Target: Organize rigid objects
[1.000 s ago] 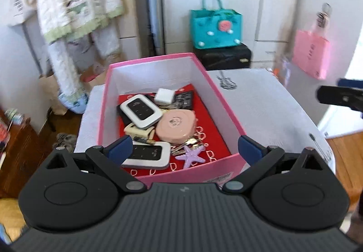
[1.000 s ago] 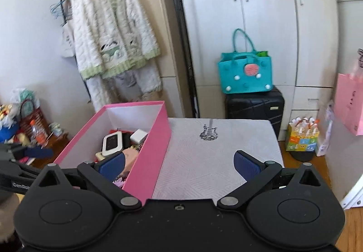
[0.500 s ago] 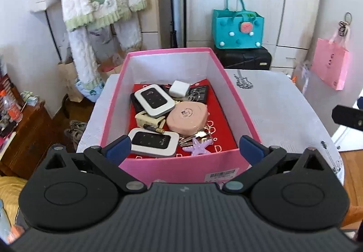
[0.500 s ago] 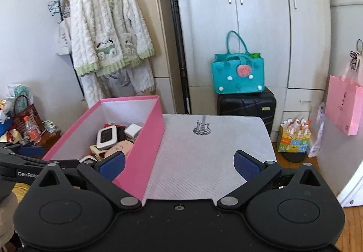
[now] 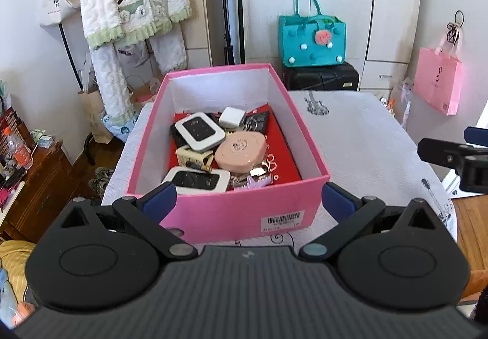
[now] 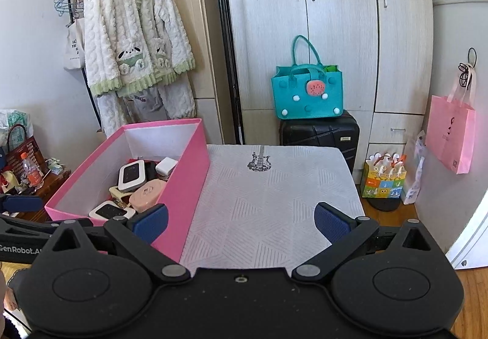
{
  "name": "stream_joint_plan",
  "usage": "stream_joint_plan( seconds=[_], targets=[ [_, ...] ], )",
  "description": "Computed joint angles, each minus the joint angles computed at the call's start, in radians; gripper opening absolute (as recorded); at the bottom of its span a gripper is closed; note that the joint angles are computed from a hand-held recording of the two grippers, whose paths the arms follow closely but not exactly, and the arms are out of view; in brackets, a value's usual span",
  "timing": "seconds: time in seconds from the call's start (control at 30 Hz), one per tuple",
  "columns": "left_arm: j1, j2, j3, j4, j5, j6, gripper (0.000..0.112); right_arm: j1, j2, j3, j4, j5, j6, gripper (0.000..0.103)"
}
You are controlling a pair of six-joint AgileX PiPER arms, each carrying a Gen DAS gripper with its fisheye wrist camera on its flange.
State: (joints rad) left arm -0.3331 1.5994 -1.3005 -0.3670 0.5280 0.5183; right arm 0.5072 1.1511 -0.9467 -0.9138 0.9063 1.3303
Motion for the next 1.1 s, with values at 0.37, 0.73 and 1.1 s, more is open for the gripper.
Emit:
stream_joint_plan(
  seconds=[0.37,0.73,1.1],
  targets=[
    [-0.013,0.002,0.019,0.111,-0.037,-0.137,0.103,0.051,0.007,0.006,-0.05,0.06,0.051,0.103],
    [0.001,0.018,0.009,0.103,-0.033,-0.169,0.103,0.047,0.041,0.012,-0.059,0.064,0.08,0.103],
    [-0.014,0.018,0.016,0.156,-0.04,-0.217,0.103,0.056,0.033,0.02,-0.077,0.07,0.148,0.103]
  ],
)
